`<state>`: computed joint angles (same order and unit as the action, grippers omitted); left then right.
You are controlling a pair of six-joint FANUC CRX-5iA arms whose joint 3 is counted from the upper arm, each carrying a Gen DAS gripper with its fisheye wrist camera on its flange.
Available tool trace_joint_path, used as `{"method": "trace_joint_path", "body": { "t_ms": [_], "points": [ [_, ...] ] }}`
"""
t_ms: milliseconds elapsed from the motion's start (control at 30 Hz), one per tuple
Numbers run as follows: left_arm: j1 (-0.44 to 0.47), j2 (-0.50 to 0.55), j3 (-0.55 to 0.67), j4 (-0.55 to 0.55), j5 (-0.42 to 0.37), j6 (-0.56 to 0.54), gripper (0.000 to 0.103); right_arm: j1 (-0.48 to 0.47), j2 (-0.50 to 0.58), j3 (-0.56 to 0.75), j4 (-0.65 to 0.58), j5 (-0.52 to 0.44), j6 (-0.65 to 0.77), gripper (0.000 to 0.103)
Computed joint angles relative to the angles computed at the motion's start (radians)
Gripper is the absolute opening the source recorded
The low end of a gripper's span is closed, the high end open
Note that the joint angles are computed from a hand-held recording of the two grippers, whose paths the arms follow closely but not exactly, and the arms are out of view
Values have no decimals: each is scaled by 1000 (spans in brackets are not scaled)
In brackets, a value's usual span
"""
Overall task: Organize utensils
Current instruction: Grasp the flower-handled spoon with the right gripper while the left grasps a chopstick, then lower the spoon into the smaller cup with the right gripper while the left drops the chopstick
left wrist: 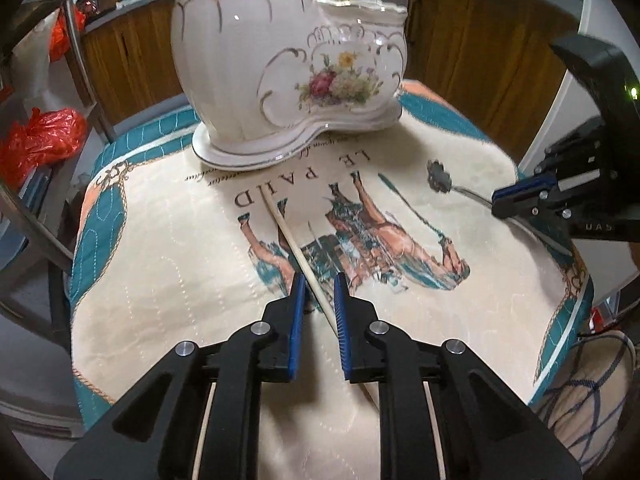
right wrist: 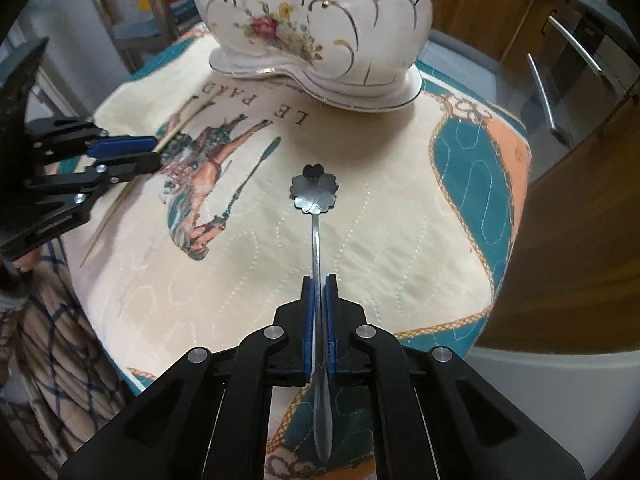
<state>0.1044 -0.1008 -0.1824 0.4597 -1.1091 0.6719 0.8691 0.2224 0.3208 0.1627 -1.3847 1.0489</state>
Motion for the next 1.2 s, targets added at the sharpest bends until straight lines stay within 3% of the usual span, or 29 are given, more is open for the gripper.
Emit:
{"method": "trace_joint_path", "body": {
  "t_ms": [167, 233, 333, 433, 600, 833, 1000, 1100, 1200],
  "points": [
    [-37, 95, 182, -134, -179, 91, 17, -1, 131, 191, -2, -209, 62, 12],
    [-56, 114, 223, -178, -209, 89, 17, -7, 173, 255, -11, -267, 81, 12],
    [-69, 145, 273, -209, -250, 114, 17, -16, 200, 299, -26, -301, 90, 12],
    [-74, 148, 279, -215, -251, 121, 16, -14, 191, 287, -34, -283, 102, 6],
    [-54, 124, 235, -179, -216, 130, 5, -14, 114, 177, -42, -175, 70, 5],
    [19, 32, 79, -23, -113, 18, 4, 29, 14, 42, 16, -47, 67, 4],
    [75, -49, -45, 177, -47, -102, 4, 51, -93, -87, 63, 136, 1, 4],
    [100, -114, -147, 354, 0, -222, 4, 69, -153, -171, 127, 250, -67, 4],
    [92, -164, -223, 496, 71, -303, 4, 76, -222, -277, 200, 408, -170, 4]
  ]
}}
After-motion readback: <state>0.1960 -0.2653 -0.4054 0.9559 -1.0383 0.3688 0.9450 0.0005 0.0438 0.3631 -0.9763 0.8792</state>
